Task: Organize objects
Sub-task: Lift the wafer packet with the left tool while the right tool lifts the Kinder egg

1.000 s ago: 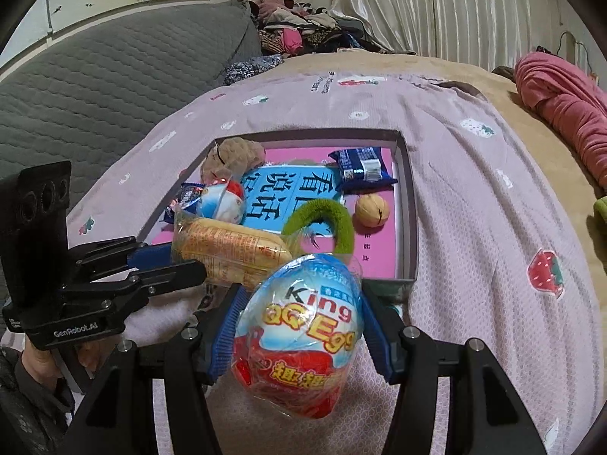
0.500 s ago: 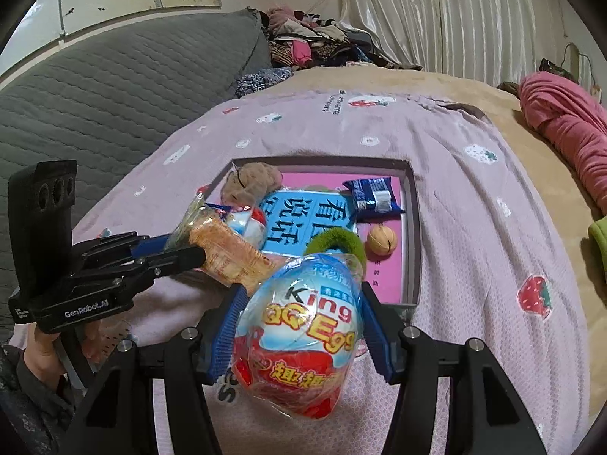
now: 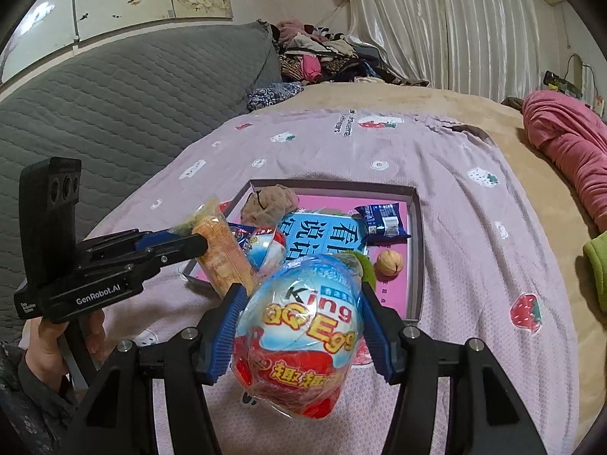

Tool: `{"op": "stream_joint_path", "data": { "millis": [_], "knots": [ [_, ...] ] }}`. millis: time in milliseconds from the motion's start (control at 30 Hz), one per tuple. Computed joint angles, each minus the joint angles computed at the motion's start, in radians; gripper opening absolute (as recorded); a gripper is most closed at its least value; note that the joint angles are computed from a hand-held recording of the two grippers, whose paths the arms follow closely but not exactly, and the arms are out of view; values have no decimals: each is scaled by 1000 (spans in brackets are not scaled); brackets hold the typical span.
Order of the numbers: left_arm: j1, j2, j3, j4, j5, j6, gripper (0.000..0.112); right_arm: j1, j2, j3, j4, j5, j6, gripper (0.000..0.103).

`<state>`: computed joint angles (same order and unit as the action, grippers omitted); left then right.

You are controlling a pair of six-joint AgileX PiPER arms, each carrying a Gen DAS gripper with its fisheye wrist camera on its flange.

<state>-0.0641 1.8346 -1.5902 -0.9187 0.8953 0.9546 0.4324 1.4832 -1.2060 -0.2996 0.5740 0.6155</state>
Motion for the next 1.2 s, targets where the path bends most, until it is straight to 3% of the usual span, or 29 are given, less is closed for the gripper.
{"op": "stream_joint_path", "data": {
  "millis": [300, 800, 1200],
  "knots": [
    [7, -72, -24, 52, 1, -85, 24, 37, -38, -64, -34, 74, 13, 59],
    [22, -183, -134, 165, 76, -277, 24, 108, -112, -173, -95, 204, 41, 59],
    [1, -164, -255, 244, 97, -378, 24, 58, -107, -240, -52, 218, -36, 59]
  ]
}}
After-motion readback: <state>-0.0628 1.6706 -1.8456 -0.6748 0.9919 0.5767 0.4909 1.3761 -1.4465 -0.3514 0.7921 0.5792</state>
